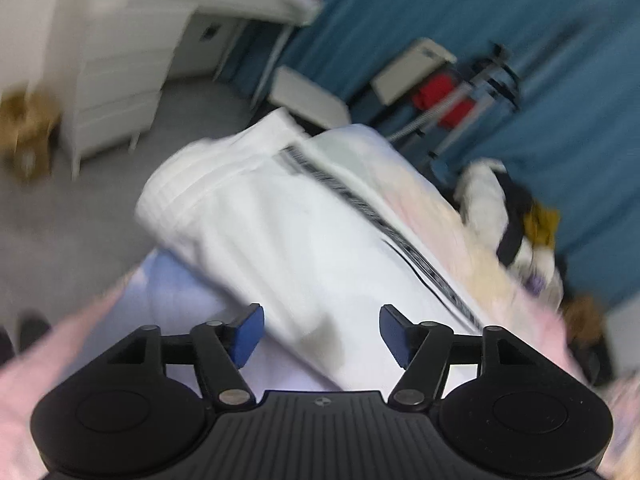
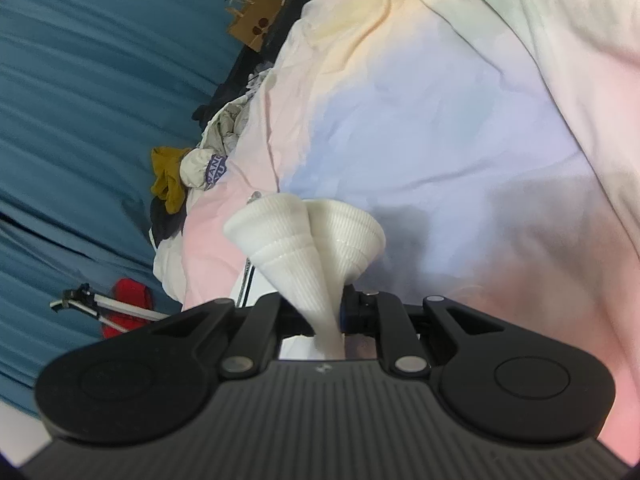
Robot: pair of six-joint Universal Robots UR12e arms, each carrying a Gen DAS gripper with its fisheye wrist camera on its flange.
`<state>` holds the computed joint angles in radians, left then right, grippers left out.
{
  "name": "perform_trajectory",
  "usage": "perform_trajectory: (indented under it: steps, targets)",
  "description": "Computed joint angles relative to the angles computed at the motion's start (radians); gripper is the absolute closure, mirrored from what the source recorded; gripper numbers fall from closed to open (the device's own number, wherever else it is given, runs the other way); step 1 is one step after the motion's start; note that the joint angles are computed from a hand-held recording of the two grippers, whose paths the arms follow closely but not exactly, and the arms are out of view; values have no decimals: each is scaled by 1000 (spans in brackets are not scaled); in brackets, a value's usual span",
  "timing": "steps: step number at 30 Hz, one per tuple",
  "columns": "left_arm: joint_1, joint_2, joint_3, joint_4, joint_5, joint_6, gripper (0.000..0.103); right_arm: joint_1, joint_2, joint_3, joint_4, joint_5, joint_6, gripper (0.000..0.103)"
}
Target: Fold clothes
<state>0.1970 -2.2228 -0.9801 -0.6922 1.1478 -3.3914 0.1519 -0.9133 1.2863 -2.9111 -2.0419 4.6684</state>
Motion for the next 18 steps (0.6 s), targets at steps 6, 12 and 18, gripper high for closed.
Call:
perform_trajectory:
  steps: [6,12,18]
  targets:
    - [-74,-9,24,63,-34,137,21,-2,12,-8,-53,-18,-19,90]
    - [-174,-82,73,140,39,272,14,-3,11,-7,-82,-30,-57,91]
    - [-239,-158,127,157,159,403,14,-11,6,17,-85,-16,-21,91]
